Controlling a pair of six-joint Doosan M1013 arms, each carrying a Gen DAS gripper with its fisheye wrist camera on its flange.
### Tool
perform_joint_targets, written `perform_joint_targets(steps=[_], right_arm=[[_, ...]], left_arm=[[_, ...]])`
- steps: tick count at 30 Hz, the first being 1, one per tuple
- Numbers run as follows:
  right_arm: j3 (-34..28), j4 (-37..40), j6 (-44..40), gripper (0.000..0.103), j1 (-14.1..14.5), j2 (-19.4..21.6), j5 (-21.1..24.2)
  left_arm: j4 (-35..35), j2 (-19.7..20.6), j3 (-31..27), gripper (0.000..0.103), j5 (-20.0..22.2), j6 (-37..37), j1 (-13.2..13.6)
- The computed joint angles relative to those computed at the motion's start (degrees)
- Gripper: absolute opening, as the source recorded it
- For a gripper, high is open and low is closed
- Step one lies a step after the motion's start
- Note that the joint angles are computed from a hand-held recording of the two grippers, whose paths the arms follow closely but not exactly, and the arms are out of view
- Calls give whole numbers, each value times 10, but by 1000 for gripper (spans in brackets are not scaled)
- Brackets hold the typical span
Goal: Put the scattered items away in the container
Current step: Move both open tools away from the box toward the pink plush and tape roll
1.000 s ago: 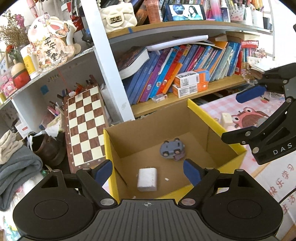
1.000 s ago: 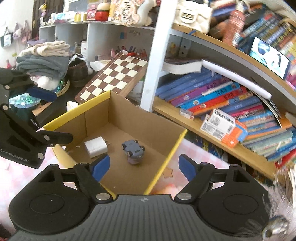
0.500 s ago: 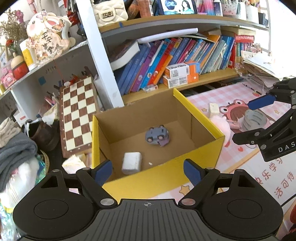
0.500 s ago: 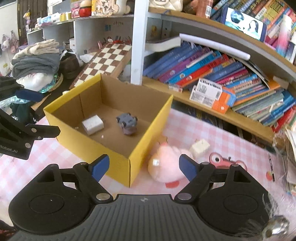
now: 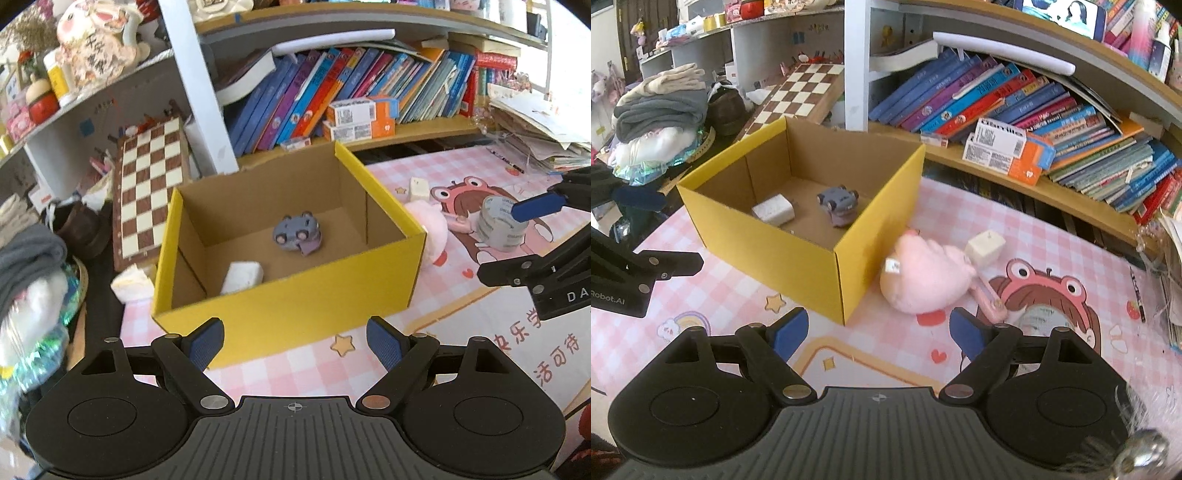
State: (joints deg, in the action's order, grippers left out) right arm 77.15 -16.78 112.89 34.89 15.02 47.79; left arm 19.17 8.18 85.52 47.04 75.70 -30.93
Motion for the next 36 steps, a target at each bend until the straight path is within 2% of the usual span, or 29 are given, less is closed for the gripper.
perform_joint_targets(steps=[11,21,36], right_arm=[[30,7,1,87,-12,-17,-5],[60,-1,20,94,-23,-32,-5],[95,1,27,97,-37,-52,-10]], left_arm=[[35,5,3,87,27,-71,-23],[46,14,-2,87,47,-95,-41],[48,25,-11,88,60,-108,-69]])
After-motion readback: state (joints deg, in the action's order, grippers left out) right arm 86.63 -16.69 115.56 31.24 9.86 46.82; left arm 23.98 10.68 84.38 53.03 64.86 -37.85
